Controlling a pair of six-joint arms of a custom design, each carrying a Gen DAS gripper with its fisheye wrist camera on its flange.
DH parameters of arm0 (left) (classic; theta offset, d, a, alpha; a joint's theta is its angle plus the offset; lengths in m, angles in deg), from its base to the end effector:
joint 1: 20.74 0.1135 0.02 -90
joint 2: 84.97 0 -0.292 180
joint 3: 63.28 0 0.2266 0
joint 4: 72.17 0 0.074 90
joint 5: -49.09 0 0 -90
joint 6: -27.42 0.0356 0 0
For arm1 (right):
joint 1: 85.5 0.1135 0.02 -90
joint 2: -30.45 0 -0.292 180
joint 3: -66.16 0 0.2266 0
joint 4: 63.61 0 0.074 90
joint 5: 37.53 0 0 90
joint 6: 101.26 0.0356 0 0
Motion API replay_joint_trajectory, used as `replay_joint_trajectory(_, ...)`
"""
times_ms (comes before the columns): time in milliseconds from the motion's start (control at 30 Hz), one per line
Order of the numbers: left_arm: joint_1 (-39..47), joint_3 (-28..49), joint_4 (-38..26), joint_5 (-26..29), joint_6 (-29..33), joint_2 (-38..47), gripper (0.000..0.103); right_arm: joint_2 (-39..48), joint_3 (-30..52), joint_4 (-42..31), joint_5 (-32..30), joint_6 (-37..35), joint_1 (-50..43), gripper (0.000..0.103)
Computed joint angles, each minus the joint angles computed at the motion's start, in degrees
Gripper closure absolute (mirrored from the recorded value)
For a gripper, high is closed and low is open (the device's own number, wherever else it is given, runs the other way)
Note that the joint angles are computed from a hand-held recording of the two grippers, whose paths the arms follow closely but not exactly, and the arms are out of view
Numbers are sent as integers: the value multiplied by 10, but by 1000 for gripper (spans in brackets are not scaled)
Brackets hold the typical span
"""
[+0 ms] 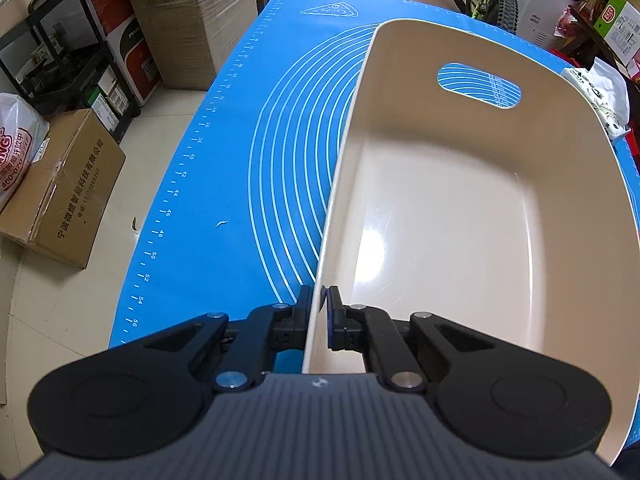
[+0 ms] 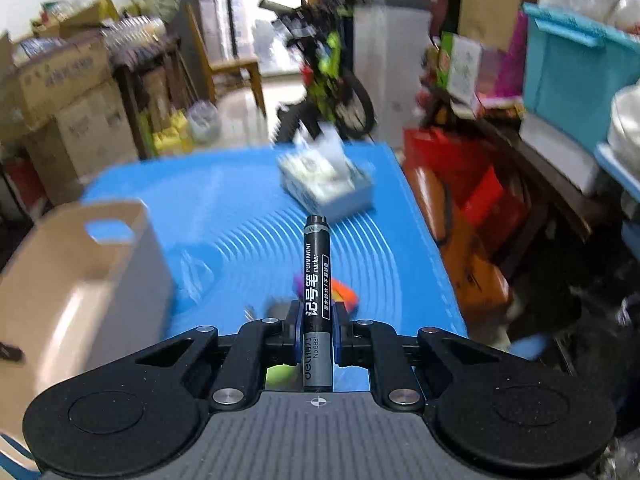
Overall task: Organize rigid objects
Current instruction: 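Carry the black marker into the bin and release it with the right tool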
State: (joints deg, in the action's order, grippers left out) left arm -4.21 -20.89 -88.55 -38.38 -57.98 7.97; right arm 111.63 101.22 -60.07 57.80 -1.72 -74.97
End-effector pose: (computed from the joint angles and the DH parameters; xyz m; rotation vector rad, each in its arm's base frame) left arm 0.2132 0.0616 0.1293 -0.2722 2.7240 0.0430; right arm 0.2099 0.0357 0.1647 0.0273 2.3109 0.0709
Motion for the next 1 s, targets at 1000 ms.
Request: replay_joint_trajectory(1000,8,-1,2,10,10,2,96,305,343,-156,20,95,331,79)
